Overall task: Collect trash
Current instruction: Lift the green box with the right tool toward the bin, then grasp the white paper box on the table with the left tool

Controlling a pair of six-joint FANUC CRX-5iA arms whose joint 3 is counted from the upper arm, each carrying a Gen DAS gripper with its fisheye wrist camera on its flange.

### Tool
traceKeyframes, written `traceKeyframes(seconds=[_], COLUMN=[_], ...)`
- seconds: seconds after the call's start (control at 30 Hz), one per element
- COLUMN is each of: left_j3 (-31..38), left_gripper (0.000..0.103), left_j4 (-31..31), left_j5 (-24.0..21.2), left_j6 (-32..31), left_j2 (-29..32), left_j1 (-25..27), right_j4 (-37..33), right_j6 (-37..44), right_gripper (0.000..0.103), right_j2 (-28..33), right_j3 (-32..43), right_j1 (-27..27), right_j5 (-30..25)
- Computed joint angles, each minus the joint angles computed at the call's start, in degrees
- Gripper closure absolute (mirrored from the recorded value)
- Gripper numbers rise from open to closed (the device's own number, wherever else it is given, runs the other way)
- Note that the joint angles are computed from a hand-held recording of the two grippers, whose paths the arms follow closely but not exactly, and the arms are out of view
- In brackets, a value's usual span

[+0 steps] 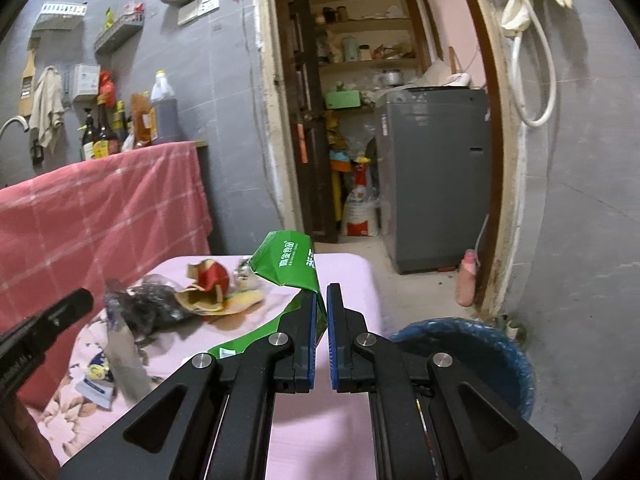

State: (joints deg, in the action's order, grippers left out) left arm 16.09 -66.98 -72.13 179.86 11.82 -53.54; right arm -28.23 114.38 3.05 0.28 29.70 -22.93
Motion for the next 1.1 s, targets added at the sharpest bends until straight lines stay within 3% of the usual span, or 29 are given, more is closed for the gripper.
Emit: traceKeyframes(seconds=[0.13, 0.27, 0.37, 0.5, 0.57, 0.63, 0.67, 0.9, 1.1], left_j3=[0.2, -3.9, -5.9, -8.1, -8.8, -9.4, -9.6, -9.3, -10.7], left_gripper=[0.103, 0.103, 0.103, 0.100, 0.091, 0.069, 0.067, 0.067, 0.067], left_j4=[4.5, 13.1, 17.0, 21.7, 24.3, 25.5, 25.3, 33.3, 36.6], left_j5=[4.3, 13.1, 15.4, 16.9, 17.5, 17.7, 17.6, 17.6, 20.5], left_j6=[-3.7, -9.2, -12.3, -13.9, -14.5, -13.7, -12.5, -16.3, -16.6], left_j2=[0.5, -1.8, -2.7, -3.9, -4.2, -4.4, -4.5, -3.3, -3.5], left_j1=[2.8, 7.1, 8.2, 9.5, 10.2, 10.2, 10.0, 13.2, 15.6], right_j4=[-0.9, -3.2, -4.1, -4.8, -4.9, -4.8, -4.6, -4.1, -3.6], right_j6=[0.5, 1.9, 2.7, 3.8, 4.0, 4.0, 3.9, 4.1, 3.7], right_gripper=[0.100, 0.100, 0.100, 0.100, 0.100, 0.100, 0.100, 0.100, 0.100], right_j2=[1.0, 2.6, 3.5, 3.8, 4.0, 4.2, 4.2, 4.3, 4.3], right_j3=[1.0, 2.4, 3.2, 3.3, 3.4, 3.5, 3.5, 3.5, 3.4], right_j1=[-2.0, -4.0, -4.7, -5.1, -5.2, -5.1, -4.9, -4.4, -4.3], right_j5=[-1.1, -3.9, -5.6, -6.1, -6.5, -6.8, -6.8, -6.7, -6.5])
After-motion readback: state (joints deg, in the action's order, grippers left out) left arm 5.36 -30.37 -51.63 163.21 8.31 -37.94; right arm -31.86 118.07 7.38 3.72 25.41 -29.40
